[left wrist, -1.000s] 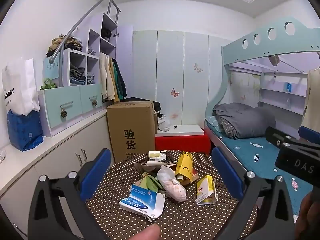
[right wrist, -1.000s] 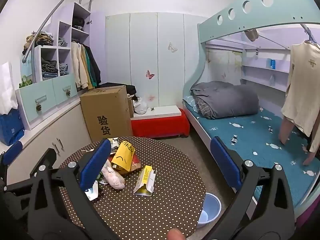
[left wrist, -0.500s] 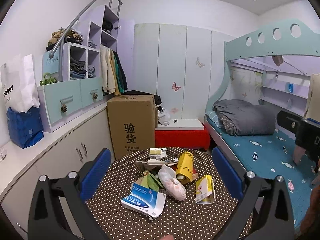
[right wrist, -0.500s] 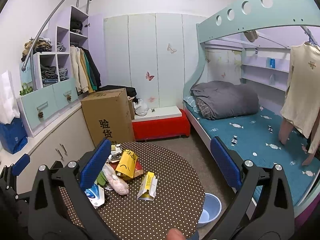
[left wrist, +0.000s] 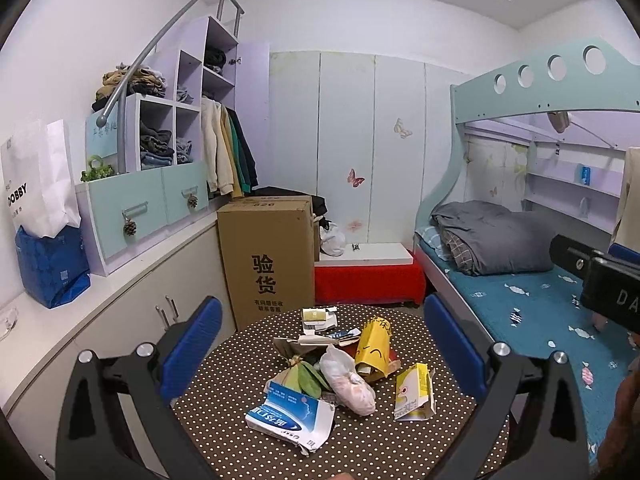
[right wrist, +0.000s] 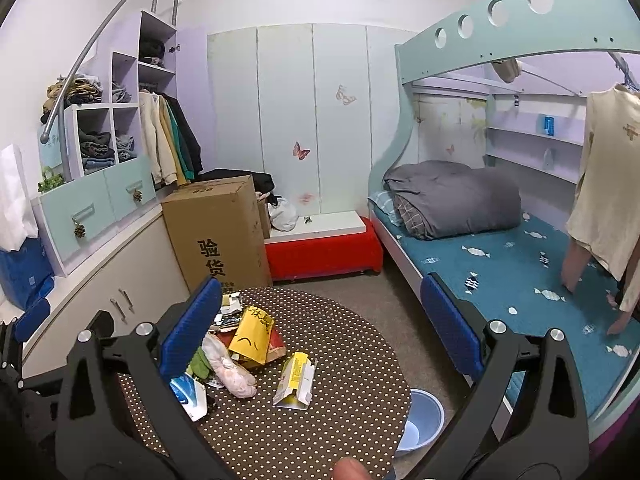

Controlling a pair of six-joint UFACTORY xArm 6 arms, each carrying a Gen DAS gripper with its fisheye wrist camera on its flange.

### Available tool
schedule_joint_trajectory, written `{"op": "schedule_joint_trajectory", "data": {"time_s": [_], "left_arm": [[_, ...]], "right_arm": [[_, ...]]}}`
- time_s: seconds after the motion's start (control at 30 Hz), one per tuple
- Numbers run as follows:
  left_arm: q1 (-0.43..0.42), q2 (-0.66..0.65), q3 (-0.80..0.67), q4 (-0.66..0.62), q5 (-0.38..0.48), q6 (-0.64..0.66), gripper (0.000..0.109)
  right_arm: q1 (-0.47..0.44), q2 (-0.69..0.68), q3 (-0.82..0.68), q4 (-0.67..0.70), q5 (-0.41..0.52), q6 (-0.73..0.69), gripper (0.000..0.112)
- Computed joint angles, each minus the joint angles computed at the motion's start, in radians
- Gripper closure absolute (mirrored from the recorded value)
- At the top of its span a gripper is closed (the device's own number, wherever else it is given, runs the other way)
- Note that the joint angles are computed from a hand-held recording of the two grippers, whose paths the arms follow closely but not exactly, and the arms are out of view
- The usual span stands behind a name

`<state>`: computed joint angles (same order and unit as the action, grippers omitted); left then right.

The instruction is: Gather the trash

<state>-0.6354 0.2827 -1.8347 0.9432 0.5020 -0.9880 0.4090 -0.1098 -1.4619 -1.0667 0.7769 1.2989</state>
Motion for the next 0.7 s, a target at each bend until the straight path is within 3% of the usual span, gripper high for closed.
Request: {"op": "schedule_joint_trajectory", "data": {"time_s": [0.5,0.7], "left_arm": [[0.023,-0.006,0.037,-0.020,0.012,-0.012,0.010],[0.059,0.007,0.096,-0.081,0.039,0.018,0.010]], "right_arm": [[-0.014,0.026,-0.016,0.044,-0.006,-0.038,0.015],[-0.058,0.094,-0.026,0.162,-0.044,-0.112,0.015]]}}
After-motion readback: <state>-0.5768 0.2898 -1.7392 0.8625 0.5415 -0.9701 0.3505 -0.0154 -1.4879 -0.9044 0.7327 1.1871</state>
